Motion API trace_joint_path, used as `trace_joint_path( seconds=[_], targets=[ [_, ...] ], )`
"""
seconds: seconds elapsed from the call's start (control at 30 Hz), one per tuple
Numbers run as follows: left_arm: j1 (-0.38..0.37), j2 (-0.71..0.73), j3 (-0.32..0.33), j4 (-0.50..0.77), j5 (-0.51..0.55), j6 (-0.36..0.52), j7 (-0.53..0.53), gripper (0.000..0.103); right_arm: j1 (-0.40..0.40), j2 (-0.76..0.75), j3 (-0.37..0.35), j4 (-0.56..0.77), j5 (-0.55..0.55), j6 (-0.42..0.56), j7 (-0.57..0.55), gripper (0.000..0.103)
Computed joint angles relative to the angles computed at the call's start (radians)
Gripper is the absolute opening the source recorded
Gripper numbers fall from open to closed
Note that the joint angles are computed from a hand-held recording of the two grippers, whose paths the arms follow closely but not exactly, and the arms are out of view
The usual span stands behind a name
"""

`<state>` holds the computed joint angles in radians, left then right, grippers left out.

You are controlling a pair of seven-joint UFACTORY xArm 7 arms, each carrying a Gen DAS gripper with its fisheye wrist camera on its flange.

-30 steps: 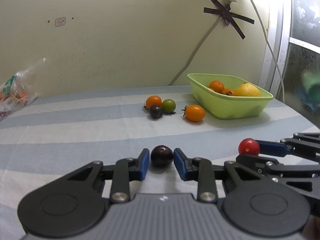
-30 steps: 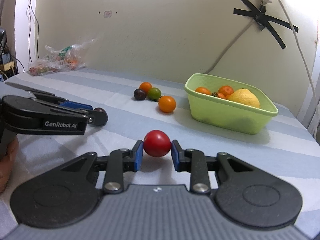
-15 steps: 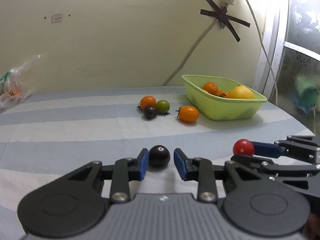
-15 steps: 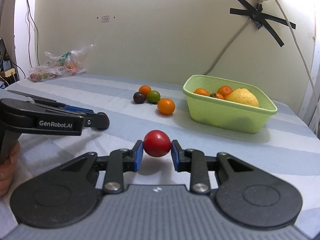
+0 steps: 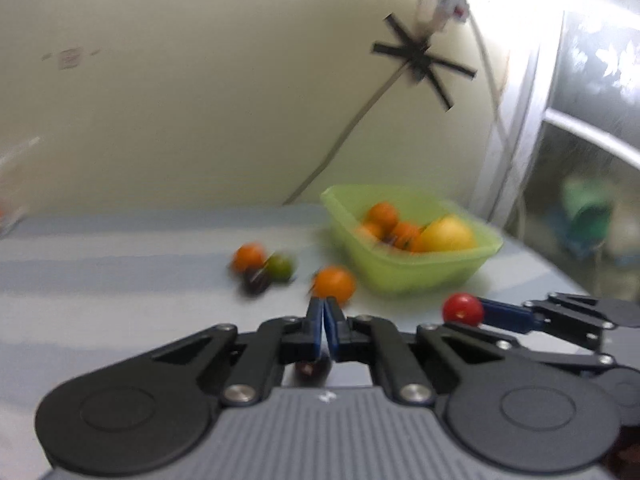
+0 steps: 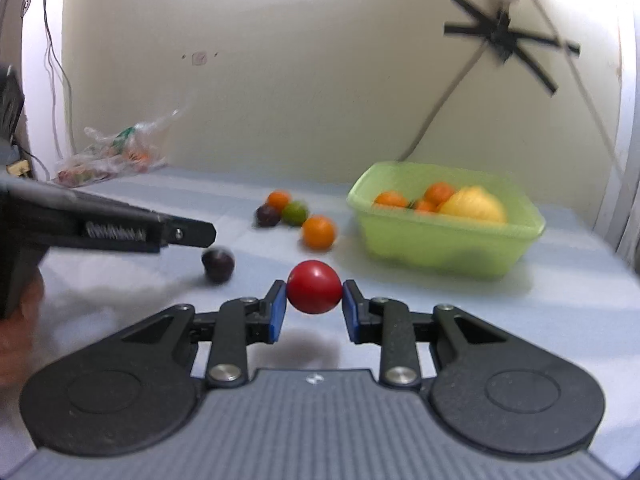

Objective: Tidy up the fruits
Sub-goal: 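Carry the red tomato into the basin with the right tool while the left tool follows and opens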

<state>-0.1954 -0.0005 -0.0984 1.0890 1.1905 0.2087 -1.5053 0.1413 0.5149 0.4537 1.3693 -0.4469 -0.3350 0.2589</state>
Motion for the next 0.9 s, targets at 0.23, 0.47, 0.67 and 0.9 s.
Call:
trace_joint_path(
  seconds=[0.23,0.47,0.67,0.9],
  targets=[
    [0.046,0.138,-0.001,0.131,-0.425,-0.17,0.341,0.008,0.057,0.111,-0.073,0.228,0.094,0.044,-0.043,0.033],
    [-0.09,0.068,0.115,0.028,-0.188,-0.108,0.202,0.047,-0.064,0.188,0.085,0.246,0.072,0.063,-0.039,0.033],
    [-0.068,0.081,0.041,0.002,-0.21,0.027,0.258,0.039,-0.101,0.183,0.122,0.217,0.026,0.004,-0.021,0.033],
    [-0.074,0.099,0.056,0.039,-0.226,-0.019,0.291,0.025,-0.153,0.278,0.233,0.361,-0.044,0.108,-0.042,0.033]
  ],
)
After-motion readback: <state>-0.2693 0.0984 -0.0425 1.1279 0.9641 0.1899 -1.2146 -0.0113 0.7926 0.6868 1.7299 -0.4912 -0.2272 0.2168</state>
